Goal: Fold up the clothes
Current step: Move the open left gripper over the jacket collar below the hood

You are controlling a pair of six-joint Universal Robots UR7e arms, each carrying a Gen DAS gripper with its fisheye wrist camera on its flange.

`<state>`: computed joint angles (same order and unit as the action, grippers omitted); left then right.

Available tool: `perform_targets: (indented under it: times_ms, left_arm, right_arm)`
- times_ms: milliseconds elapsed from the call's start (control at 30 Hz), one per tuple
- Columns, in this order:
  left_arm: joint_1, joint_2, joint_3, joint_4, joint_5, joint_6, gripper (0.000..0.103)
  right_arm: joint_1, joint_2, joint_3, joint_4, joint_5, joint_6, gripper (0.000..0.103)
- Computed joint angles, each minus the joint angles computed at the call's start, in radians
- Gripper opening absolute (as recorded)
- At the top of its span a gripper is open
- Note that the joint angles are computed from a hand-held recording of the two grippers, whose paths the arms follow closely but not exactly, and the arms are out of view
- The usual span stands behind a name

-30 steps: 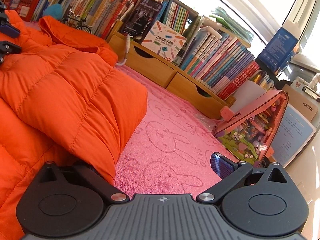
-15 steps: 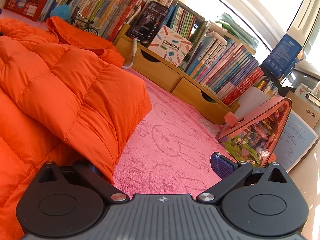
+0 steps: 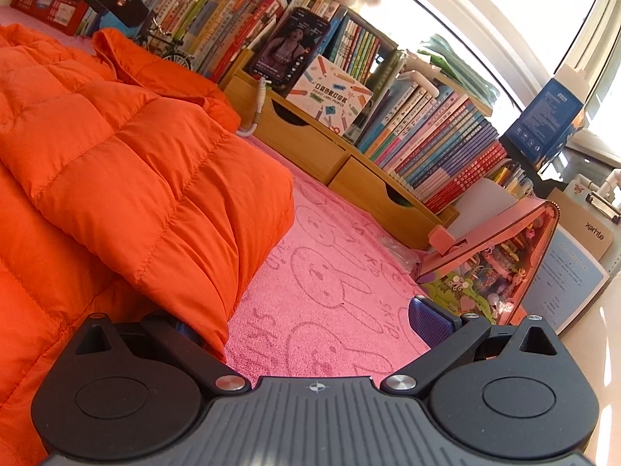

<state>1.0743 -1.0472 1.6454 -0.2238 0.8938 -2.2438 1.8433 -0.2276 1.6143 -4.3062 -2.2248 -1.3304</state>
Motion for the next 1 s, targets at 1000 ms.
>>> perform_targets:
  times_ms: [1000]
  left_arm:
    - [0.183, -0.122, 0.096, -0.273, -0.172, 0.359, 0.075]
  right_arm:
    - [0.000, -0.014, 0.037, -0.033, 0.032, -0.048, 0.103]
